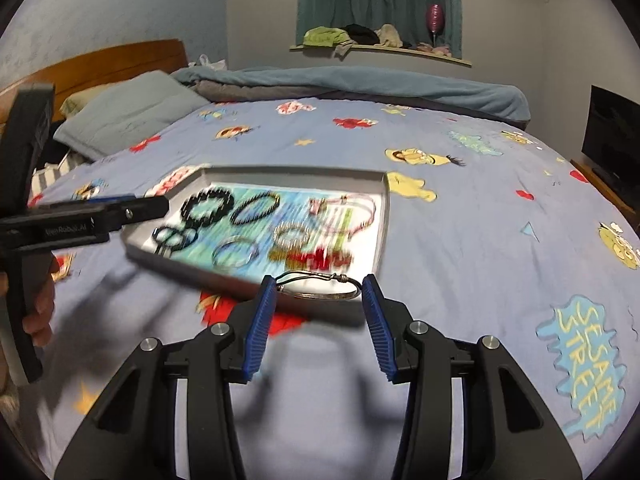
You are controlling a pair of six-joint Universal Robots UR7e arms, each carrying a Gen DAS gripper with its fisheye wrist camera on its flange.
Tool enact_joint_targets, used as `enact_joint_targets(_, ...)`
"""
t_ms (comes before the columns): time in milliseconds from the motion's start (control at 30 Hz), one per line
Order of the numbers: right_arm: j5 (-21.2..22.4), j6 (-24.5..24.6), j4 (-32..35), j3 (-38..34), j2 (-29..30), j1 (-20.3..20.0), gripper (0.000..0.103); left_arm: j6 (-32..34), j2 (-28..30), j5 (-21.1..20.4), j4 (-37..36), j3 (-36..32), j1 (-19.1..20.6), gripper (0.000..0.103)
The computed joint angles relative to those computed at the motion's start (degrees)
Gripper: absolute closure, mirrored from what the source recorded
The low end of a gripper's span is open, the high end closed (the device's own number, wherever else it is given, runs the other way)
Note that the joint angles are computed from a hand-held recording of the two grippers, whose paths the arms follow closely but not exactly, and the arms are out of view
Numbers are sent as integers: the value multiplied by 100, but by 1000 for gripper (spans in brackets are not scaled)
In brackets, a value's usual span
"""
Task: Organize jewelry
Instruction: 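Carry the pearl hair clip with the left tool while the right tool carries the bangle into the box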
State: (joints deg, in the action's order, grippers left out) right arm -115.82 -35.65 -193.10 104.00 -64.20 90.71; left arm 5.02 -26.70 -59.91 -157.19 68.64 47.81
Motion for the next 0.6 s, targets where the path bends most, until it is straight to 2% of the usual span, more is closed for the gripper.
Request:
enact_joint_targets(100,39,19,149,-363,217,-13,59,-2,243,-186,446,-475,109,32)
enact_joint_targets(233,61,77,621,-838,525,-30,59,-34,621,-111,1066,-1090,216,32)
enact_joint_targets(400,-117,222,1290,-1137,717,-79,59,48,839,-30,1350,-1370,278,32)
enact_joint_targets(600,-192,430,1694,-1303,743,-75,58,-48,913,-29,1585,-1473,316,32)
